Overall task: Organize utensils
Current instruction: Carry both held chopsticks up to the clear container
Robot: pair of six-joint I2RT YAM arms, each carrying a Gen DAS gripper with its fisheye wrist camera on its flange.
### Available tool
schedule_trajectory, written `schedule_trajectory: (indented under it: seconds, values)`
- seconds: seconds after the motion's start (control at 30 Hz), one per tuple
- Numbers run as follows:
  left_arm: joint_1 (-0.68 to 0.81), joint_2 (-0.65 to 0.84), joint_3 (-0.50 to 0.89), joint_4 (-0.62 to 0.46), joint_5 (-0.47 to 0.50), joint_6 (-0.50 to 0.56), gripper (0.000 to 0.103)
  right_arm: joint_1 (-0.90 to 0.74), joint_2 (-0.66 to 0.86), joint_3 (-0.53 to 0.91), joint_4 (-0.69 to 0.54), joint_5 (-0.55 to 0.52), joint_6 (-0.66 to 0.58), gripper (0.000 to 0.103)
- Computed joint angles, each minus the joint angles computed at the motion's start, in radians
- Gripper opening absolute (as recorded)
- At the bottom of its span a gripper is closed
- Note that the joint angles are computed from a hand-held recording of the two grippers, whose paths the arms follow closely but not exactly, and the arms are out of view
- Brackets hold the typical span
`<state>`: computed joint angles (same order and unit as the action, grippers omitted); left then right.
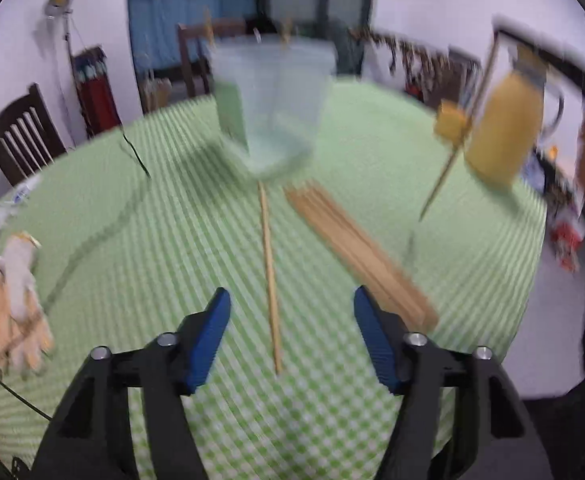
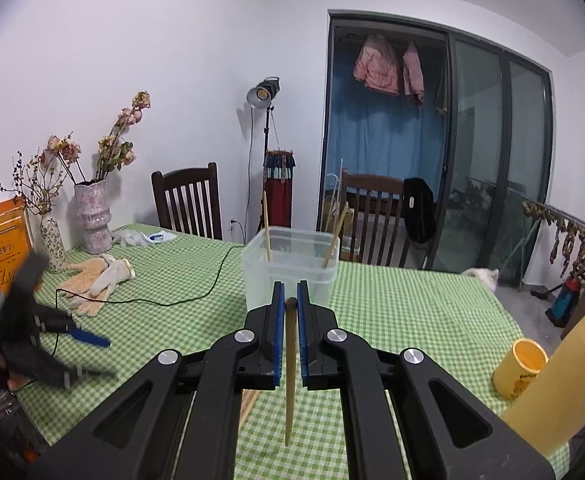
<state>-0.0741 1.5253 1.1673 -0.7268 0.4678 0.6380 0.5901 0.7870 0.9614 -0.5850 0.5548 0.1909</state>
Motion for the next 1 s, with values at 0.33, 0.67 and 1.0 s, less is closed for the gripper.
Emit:
schedule_trajectory:
  seconds: [0.33, 0.67, 1.0]
  values:
    - [-0.037, 0.151, -0.043, 0.072, -0.180, -0.038, 0.001, -0.054, -0.058, -0.061, 0.001, -0.053, 0.024, 0.006]
    - [-0.029, 0.106, 0.018, -0.012, -0.202, -0.002, 0.001, -0.058, -0.071, -0.064, 0.014, -0.071, 0.016, 0.006]
    - [0.030, 0.026, 0.223, -0.140, -0.074, -0.012, 0.001, 0.009, -0.011, 0.007, 0.051, -0.030, -0.039, 0.006]
